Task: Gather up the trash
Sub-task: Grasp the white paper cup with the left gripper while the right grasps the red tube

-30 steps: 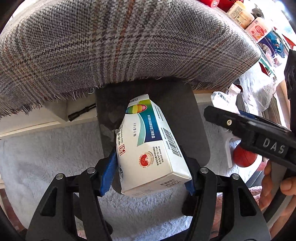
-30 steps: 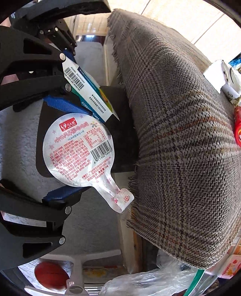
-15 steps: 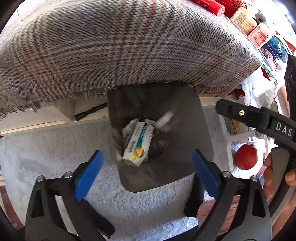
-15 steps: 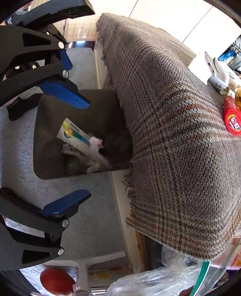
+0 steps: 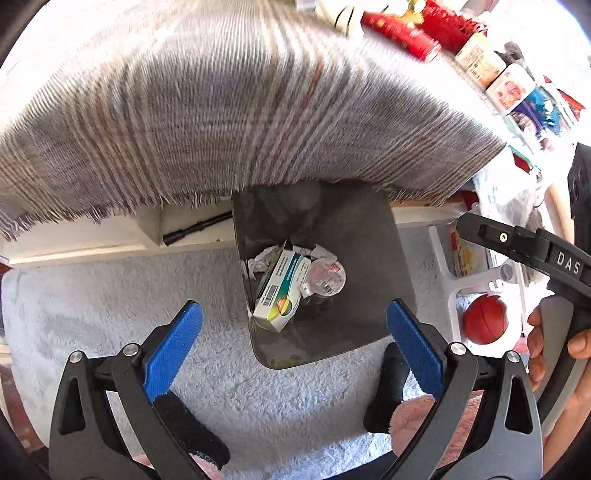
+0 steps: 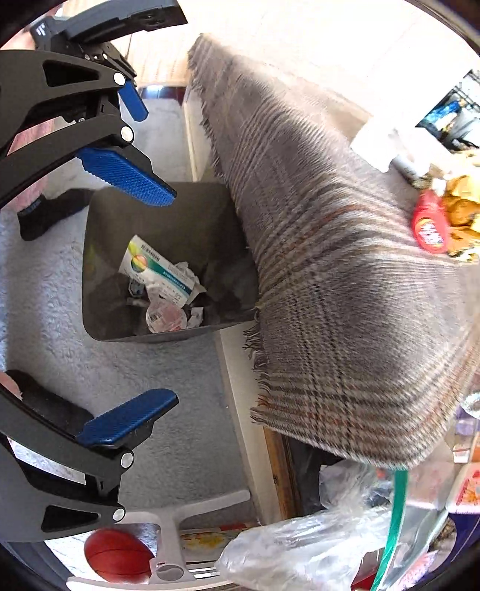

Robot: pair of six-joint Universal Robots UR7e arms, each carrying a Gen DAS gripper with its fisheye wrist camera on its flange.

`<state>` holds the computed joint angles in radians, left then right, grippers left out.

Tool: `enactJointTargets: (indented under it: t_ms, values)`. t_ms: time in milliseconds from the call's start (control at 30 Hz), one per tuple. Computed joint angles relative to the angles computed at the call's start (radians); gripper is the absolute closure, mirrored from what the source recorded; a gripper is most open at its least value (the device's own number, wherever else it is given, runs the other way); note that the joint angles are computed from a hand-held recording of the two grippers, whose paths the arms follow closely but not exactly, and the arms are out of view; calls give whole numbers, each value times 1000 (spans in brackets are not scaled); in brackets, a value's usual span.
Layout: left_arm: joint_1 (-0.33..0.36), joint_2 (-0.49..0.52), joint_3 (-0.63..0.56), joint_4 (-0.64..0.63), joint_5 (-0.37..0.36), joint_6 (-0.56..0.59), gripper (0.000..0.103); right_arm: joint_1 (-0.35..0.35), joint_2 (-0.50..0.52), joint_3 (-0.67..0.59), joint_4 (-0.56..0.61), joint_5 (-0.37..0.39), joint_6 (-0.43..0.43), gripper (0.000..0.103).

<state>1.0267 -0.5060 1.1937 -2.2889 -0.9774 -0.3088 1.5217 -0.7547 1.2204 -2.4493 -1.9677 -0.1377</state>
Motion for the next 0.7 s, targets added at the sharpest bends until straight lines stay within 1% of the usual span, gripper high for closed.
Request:
enactJointTargets:
  t_ms: [133, 300, 467, 600, 700]
  values:
    - [-21, -33, 22, -17, 26, 11, 8, 8, -28, 9, -21, 20, -1, 3]
    - [-40, -41, -13, -14, 70, 28, 8, 28, -42, -22, -21, 2, -29, 3]
    - [-52, -11, -104, 3, 110, 74, 8, 40, -26, -100, -14, -5, -47, 3]
    - [-54, 33, -206, 36, 134, 107, 8, 56, 23, -193, -11, -27, -82, 3]
    - [-48, 67, -284, 70, 140, 109, 8, 65, 70, -269, 1, -36, -114, 3]
